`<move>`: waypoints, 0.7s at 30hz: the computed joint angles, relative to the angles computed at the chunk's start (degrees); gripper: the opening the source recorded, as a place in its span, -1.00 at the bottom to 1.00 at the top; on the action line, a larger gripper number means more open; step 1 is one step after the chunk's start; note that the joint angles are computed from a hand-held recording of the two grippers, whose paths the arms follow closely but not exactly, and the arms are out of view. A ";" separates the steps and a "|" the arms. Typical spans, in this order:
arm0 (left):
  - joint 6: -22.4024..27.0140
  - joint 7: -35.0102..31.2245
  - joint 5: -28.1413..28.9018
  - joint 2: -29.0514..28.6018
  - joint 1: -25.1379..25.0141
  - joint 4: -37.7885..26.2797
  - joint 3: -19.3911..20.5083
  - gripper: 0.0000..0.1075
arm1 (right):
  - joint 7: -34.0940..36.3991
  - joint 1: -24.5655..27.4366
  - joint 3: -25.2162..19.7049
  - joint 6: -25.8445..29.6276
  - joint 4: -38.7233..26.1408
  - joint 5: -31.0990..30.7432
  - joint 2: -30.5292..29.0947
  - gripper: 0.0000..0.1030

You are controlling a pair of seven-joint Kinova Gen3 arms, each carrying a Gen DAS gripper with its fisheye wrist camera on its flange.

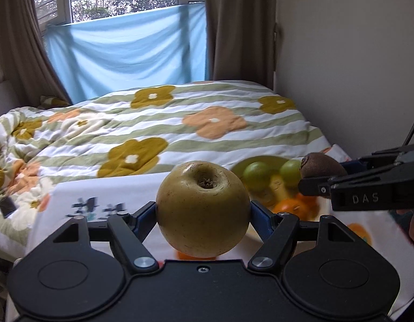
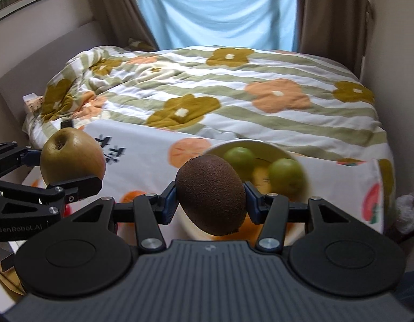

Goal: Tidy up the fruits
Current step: 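Carry both fruits to the duck bowl while the left tool releases the pear inside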

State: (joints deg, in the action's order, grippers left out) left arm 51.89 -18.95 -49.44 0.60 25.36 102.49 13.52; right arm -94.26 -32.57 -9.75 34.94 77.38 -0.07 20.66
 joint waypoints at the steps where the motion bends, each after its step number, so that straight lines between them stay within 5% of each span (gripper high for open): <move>1: -0.08 0.22 -0.33 1.09 0.11 -0.93 0.17 0.44 | 1.13 1.04 -0.33 -0.10 0.13 -0.52 0.05 0.28; 8: -3.17 -2.18 -0.48 7.40 2.08 -5.52 -3.02 0.44 | 4.36 4.62 -0.04 -0.75 -0.23 -2.83 1.64 0.28; 21: -14.31 -18.92 11.31 14.91 -0.35 -8.82 -10.05 0.44 | -3.52 3.30 3.42 -0.14 -2.43 -0.54 4.37 0.28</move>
State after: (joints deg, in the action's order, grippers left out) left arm 37.58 -37.88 -38.13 15.51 25.01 93.67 3.47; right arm -97.78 -29.27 -6.33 34.80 74.94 -0.62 25.04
